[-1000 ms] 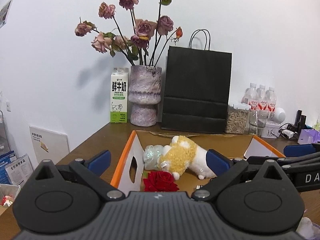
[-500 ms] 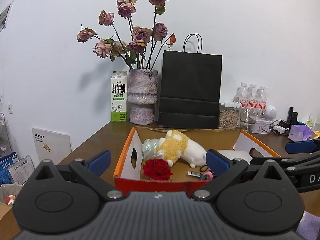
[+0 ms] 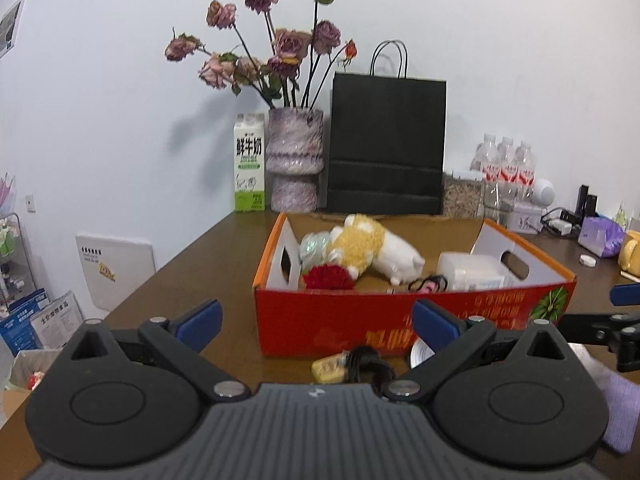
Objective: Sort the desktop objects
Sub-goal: 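Move both grippers back toward the remaining items beside the box, then grasp the small black cord with the left gripper while the right grasps the white tissue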
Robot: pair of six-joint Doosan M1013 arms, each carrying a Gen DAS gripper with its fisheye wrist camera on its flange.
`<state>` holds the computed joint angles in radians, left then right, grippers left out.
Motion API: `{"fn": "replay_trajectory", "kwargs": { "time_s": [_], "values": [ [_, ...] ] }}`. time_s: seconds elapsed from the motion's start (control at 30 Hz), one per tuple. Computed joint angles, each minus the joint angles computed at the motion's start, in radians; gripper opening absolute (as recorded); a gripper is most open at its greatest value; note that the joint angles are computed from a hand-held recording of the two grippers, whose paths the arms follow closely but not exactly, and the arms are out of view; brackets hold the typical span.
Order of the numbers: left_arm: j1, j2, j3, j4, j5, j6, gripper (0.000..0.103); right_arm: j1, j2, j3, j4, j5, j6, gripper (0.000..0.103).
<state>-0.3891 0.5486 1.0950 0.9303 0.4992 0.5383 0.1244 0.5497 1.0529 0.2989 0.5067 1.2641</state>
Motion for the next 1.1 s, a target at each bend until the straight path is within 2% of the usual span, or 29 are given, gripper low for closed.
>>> {"fn": "replay_trajectory", "kwargs": {
  "time_s": [0.23, 0.47, 0.63, 0.77, 0.93, 1.0, 1.1],
  "values": [
    [0.002, -0.014, 0.025, -0.068, 0.026, 0.051, 0.103, -0.015, -0.014, 0.043, -0.079, 0.048, 0.082, 0.103],
    [0.001, -0.015, 0.028, -0.113, 0.055, 0.087, 0.103, -0.027, -0.005, 0.042, -0.072, 0.093, 0.081, 0.103],
    [-0.001, -0.013, 0.026, -0.117, 0.065, 0.096, 0.103, -0.029, 0.007, 0.025, -0.056, 0.092, 0.072, 0.096],
    [-0.002, -0.006, 0.014, -0.138, 0.077, 0.127, 0.103, -0.030, 0.024, -0.002, -0.045, 0.107, 0.060, 0.085],
    [0.000, 0.013, -0.025, -0.218, 0.104, 0.203, 0.103, -0.031, 0.043, -0.030, -0.014, 0.135, 0.036, 0.080],
    [0.001, 0.019, -0.034, -0.240, 0.102, 0.228, 0.103, -0.032, 0.049, -0.039, 0.000, 0.148, 0.026, 0.064],
    [0.001, 0.026, -0.046, -0.260, 0.099, 0.259, 0.103, -0.038, 0.059, -0.055, 0.028, 0.180, 0.014, 0.053]
  ]
}}
